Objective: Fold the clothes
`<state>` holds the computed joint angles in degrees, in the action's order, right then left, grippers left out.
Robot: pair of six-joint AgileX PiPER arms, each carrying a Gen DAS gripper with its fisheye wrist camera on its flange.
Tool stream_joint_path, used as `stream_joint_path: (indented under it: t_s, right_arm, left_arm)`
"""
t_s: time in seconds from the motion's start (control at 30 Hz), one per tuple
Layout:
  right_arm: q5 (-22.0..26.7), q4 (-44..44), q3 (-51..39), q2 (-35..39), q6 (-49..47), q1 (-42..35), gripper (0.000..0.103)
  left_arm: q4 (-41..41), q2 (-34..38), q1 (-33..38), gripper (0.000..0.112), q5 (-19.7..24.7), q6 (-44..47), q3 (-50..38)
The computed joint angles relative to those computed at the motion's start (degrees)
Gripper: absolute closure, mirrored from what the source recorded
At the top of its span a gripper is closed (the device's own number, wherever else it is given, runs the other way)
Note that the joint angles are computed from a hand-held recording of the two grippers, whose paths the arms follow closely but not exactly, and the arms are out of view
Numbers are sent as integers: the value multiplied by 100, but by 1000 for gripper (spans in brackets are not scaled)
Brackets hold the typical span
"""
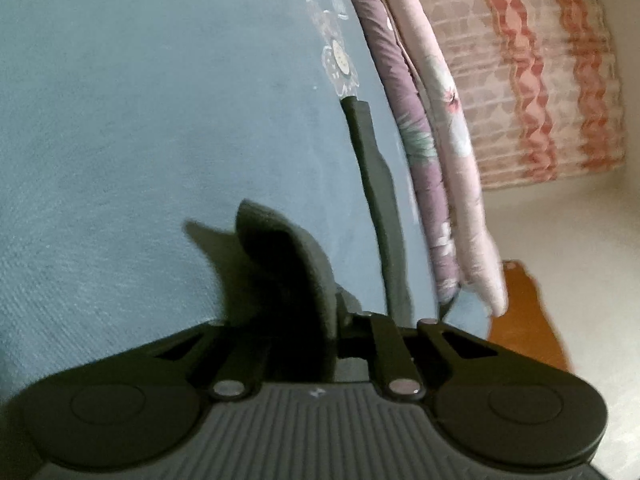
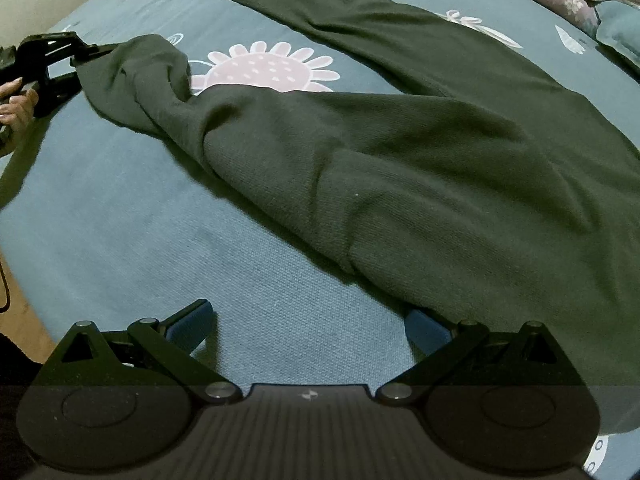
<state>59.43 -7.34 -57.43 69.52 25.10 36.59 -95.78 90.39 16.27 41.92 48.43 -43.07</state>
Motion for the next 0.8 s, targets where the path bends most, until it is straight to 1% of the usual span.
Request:
stream_joint_path:
  t_s: [0.07,0.13,0.27,0.33,0.4,0.47,0.53,0.6,0.7,0.73,0.8]
  right_arm:
    - [37,39,-31,10,-48,-33,0]
    - [54,162,-42,-15,-165,-142,0]
    - [78,501,-83,-75,-416,-433,0]
    - [72,669,-108,-99,-504,-590,0]
    - [30,927,-111,-170,-619,-816,0]
    - [-17,1231,-81,-277,-758,-1086,0]
    - [-65,1588,-3,-430,-922,-1407,0]
    - [-44,1883,108,-615,-1015,-1716,0]
    - [81,2209,356,-1002,-1148,-2223,0]
    - [142,2254,448,-1160,-1152,-2402,0]
    - [278,2448,625,-1452,-1302,-2946,1]
  left_arm:
    - [293,-385,-110,105,-359,-97,10]
    - [319,-802,-92,105,-484,-99,103]
    - [901,-1819,16,105,-631,-579,227]
    - [1422,-2354,54,105,-699,-1101,210]
    - [1901,-2948,154,105,-762,-1438,281]
    - [2733,-3367,69,105,-1062,-2108,278]
    - [3284,-3587,230,105,-995,-2624,382]
    - [3917,-3597,450,105,-749,-3250,488]
    - [5141,-3518,352,105,-692,-4317,655]
    - [5356,-3469,299,105,-714,-4557,718]
    - [5427,-3374,271,104,-828,-4689,901]
